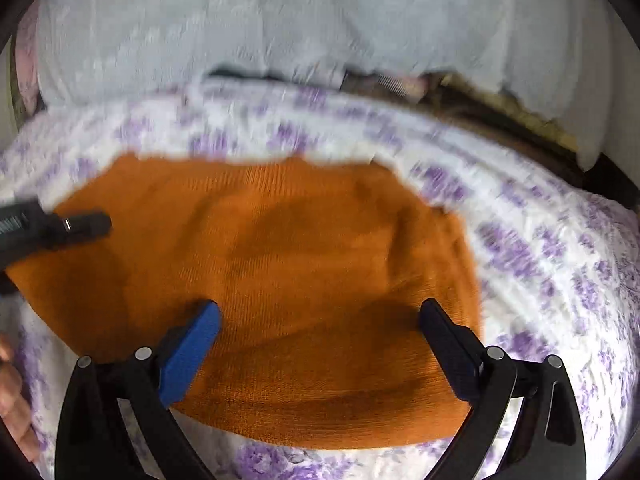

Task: Fold small clothes

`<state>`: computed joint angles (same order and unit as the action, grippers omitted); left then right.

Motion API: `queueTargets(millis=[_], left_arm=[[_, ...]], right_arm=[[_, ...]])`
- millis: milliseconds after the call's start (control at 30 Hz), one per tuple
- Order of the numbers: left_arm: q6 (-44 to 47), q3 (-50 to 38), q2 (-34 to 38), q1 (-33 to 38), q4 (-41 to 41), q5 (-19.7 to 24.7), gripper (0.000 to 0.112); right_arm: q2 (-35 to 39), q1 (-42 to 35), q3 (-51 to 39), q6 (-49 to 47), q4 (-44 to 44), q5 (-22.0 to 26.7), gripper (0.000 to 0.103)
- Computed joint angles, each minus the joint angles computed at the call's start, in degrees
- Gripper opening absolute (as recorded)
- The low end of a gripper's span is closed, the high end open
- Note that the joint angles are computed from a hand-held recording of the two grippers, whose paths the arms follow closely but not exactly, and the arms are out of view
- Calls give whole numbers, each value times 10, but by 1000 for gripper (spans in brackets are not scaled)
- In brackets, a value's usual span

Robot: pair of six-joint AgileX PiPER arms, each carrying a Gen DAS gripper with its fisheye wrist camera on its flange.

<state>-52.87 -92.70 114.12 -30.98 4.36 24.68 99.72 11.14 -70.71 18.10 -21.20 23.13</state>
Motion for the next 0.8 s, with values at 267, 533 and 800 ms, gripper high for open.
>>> queueTargets(millis=[267,533,800], left_arm=[[6,-22,12,-8,17,23,67],[10,11,-2,4,-7,-13,30],[-29,17,-13,-6,45,-16,26]], right_arm=[[-8,-6,13,-22,34,-11,100],[-8,-11,14,-41,55,-13,100],[-9,-12,17,-43,59,-18,100]])
